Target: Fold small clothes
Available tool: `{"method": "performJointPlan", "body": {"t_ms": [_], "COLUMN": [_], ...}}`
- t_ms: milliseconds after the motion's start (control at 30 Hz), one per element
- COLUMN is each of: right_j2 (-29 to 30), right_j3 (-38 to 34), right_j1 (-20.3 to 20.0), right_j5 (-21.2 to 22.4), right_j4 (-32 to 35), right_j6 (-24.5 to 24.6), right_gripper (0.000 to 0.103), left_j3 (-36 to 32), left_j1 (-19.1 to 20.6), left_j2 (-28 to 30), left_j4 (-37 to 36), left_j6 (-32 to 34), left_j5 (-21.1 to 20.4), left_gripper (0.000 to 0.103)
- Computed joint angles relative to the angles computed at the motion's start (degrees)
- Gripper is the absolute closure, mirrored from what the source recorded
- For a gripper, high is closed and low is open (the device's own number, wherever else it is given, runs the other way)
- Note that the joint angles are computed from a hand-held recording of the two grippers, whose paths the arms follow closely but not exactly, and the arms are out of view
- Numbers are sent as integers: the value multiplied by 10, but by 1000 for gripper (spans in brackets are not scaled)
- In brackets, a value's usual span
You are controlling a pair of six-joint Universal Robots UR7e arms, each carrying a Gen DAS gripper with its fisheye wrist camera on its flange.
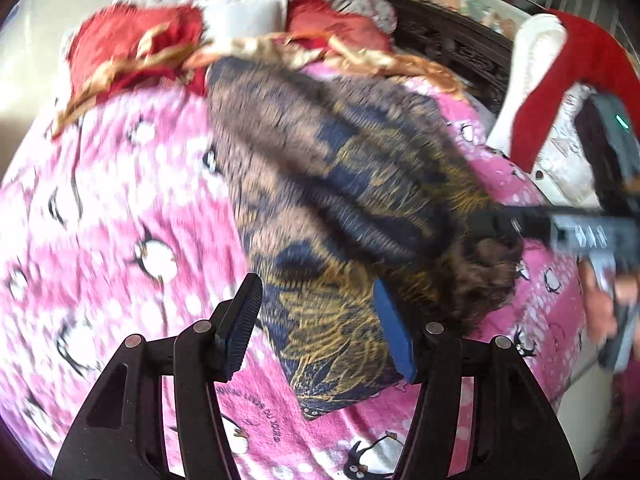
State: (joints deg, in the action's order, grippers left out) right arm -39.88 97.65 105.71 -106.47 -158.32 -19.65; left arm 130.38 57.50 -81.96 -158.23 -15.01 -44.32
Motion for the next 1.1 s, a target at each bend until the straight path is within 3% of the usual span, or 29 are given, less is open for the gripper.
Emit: {"method": "performJointPlan", "body": {"t_ms": [33,67,100,167,267,400,467,567,667,733,767,867,967,1000,1033,1100], "right_j2": [-1,1,8,17,22,-6,-5,32,81,104,112,118,159,169,165,120], "right_j3": [15,27,41,49,46,42,32,-19,-96,-140,-157,-169,-196,-210,-208,-172], "right_j1": [1,6,13,7,-5,-3,1,13,19,16,16,17,28,23,12,-6], "right_j5": [-6,-25,-64,-93,-113,-80,-51,-41,-60,-57,-60,-65,-169,-184,-175,-101], "right_j4": [-14,-44,-95,-126,-103,-94,-125,-154,-133,-94,-74,-96,-177,-177,-154,-92], "right_j6": [-11,-33,-67,-81,-72,-32,-30,-41,-32,-19,-16,-40,-110,-107,-79,-7], "right_gripper": [68,84,87,88,89,87,81,49,49,71,96,98,103,103,103,103], "left_j3": [-1,2,1,-8,-7,-6,-1,4,2,0,0,5,1,1,2,4], "left_j1": [6,9,15,24,26,27,28,22,20,20,19,21,25,26,26,24], "left_j2": [7,16,27,48,51,45,41,40,36,33,31,30,44,44,43,40], "left_j4": [2,-5,-10,-11,-15,-11,-11,-9,2,8,8,-8,-8,-10,-11,-13], "left_j6": [0,4,10,10,6,14,9,-7,-12,-16,-16,-10,-5,-5,-7,-9], "left_j5": [1,4,9,7,5,2,0,0,-1,-6,-8,-12,-3,-4,-6,-9], "left_gripper": [45,45,45,45,45,45,45,45,45,45,45,45,45,45,45,45]}}
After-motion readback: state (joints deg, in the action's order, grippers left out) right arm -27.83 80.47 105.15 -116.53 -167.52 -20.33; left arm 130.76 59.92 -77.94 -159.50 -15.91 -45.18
